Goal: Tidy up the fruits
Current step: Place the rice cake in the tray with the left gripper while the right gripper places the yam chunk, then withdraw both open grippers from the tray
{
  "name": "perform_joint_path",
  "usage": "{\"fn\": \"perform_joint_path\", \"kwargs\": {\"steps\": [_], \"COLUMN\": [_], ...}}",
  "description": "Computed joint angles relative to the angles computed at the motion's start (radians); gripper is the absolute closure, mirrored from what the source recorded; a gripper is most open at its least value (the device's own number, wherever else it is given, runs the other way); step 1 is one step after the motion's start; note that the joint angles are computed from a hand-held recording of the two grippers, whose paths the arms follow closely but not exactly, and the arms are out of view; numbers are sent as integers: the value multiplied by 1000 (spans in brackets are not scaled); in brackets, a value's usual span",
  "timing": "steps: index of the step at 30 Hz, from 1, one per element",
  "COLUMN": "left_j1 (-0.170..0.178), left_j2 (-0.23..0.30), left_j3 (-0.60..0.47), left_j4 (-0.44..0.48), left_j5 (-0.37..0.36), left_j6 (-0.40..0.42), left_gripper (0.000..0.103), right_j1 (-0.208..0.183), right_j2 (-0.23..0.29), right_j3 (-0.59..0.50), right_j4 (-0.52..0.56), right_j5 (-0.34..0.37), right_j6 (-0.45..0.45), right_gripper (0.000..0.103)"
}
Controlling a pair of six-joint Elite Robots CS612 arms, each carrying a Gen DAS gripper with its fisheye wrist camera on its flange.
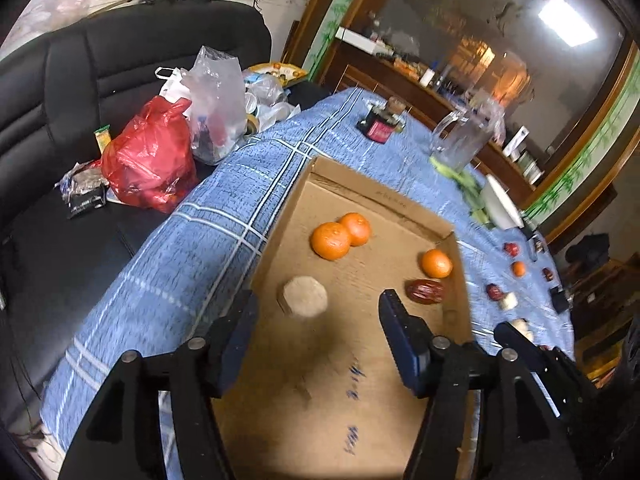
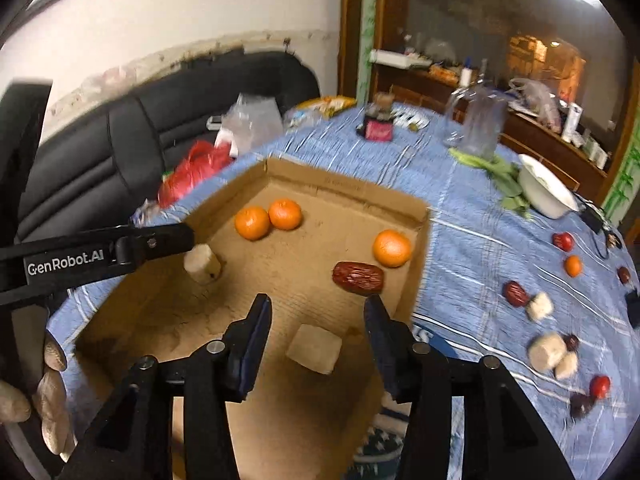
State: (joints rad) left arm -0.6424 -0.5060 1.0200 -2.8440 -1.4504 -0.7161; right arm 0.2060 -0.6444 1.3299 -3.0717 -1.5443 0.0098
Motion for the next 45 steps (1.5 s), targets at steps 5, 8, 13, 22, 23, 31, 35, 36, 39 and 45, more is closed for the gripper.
{"fn": "perform_joint_path", "kwargs": {"steps": [5,8,13,22,23,31,35,36,39,45], "left_j1": [-17,-27,-49,-78,-79,-87,-92,-94,-100,-113], "left_j2": [-43,-59,-85,-98,-97,-100,-93,-91,-79,-41], "left_j3": [96,133,173,182,182,186,168,162,136,58], "left_j4": [-118,-159,-208,-218,-218,-205,-180,-172,-145,-61], "left_j5": [-9,-11,11,31,29,44,33,32,21,-9], "left_j6": [-31,-49,-32,27,29,56,82,91,110,142], "left_gripper": [35,35,35,32,32,32,32,32,31,31], "right_j1": [-19,-37,-71,-79,-76,-52,-72,-79,-99,-158], "right_j2": [-55,-80,-105,-97,-93,-82,-98,-103,-115,-143], "right_j3": [135,203,280,288,281,259,287,296,314,376], "right_j4": [-139,-193,-229,-204,-193,-141,-177,-184,-193,-208], "right_j5": [-27,-30,-14,122,133,137,135,131,115,68], "right_j6": [103,185,303,302,291,222,253,261,278,325], "right_gripper": [45,45,45,45,45,45,45,45,45,45]}}
